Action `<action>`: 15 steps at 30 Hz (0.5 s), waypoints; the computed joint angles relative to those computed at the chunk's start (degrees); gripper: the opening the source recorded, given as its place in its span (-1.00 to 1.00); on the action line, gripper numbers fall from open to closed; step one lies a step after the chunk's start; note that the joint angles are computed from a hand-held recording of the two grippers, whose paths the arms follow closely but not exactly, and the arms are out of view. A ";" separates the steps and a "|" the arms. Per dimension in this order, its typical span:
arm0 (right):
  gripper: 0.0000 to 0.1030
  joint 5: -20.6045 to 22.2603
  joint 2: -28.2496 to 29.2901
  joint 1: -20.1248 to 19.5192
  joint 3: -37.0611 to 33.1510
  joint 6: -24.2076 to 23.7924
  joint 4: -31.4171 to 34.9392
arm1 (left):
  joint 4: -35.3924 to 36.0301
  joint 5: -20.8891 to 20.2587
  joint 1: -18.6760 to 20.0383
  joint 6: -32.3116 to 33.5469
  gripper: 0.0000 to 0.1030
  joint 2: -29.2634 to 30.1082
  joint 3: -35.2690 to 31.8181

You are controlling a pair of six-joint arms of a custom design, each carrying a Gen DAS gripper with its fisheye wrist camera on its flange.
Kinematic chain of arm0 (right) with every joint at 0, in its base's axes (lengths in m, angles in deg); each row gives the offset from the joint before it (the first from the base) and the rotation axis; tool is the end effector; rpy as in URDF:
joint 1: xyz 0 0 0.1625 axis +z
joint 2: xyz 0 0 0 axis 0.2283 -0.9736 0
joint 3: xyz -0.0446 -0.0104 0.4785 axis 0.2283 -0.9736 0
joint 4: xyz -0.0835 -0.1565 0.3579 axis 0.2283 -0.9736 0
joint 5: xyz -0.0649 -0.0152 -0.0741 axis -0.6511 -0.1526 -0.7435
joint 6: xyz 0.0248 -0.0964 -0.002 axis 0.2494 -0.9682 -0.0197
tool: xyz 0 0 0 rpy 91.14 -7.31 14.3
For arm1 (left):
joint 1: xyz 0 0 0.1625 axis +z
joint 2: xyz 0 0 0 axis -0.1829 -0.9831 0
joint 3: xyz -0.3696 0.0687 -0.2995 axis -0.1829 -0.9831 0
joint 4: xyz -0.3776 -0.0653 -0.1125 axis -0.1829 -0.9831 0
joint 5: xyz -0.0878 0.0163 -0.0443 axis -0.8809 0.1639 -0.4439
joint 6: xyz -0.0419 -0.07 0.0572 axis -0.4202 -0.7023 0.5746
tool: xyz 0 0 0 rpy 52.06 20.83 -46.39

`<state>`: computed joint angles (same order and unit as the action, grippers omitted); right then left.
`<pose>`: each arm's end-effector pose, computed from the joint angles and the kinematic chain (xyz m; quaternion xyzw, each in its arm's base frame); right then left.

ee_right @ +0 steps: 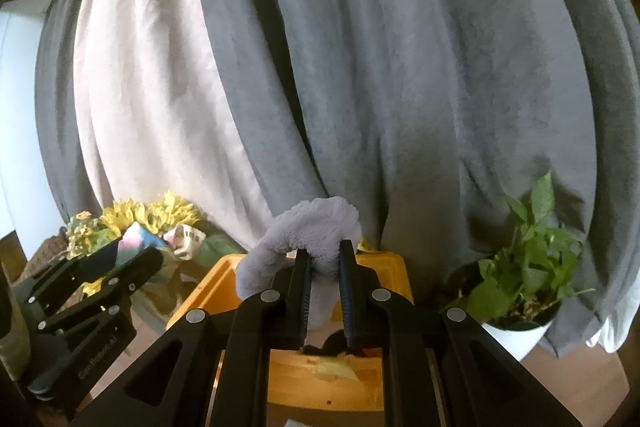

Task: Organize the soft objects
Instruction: 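Lift the colourful plush and white wristband over the orange crate with both tools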

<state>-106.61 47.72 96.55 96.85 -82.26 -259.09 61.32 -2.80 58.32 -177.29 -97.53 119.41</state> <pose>0.3066 -0.5523 0.1448 0.2886 -0.7785 0.5223 0.1944 -0.2202 -0.5595 0.2221 0.2499 0.7338 -0.5408 0.3266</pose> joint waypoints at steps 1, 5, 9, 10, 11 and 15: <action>-0.72 0.00 0.34 -0.20 -0.77 -0.02 0.51 | 0.68 0.26 0.42 -0.28 -0.31 0.41 -0.68; -0.72 0.36 1.44 -1.00 -3.12 0.67 3.29 | 2.89 0.80 2.10 -0.50 -0.31 2.39 -3.68; -0.72 0.39 2.64 -1.76 -5.92 1.28 6.64 | 6.69 1.33 3.92 -1.35 -0.31 4.79 -7.68; -0.72 0.27 2.91 -1.90 -6.63 1.33 7.64 | 7.49 1.49 4.27 -1.71 -0.31 5.27 -8.44; -0.72 0.12 3.13 -2.01 -7.28 1.51 8.61 | 8.37 1.65 4.65 -2.13 -0.31 5.74 -9.22; -0.72 -1.00 4.10 -2.33 -10.17 1.77 12.54 | 13.25 2.22 6.19 -4.52 -0.31 8.01 -13.16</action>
<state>-107.62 51.82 94.23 86.68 -80.49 -246.55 74.56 -0.59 64.52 -181.81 -89.52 106.25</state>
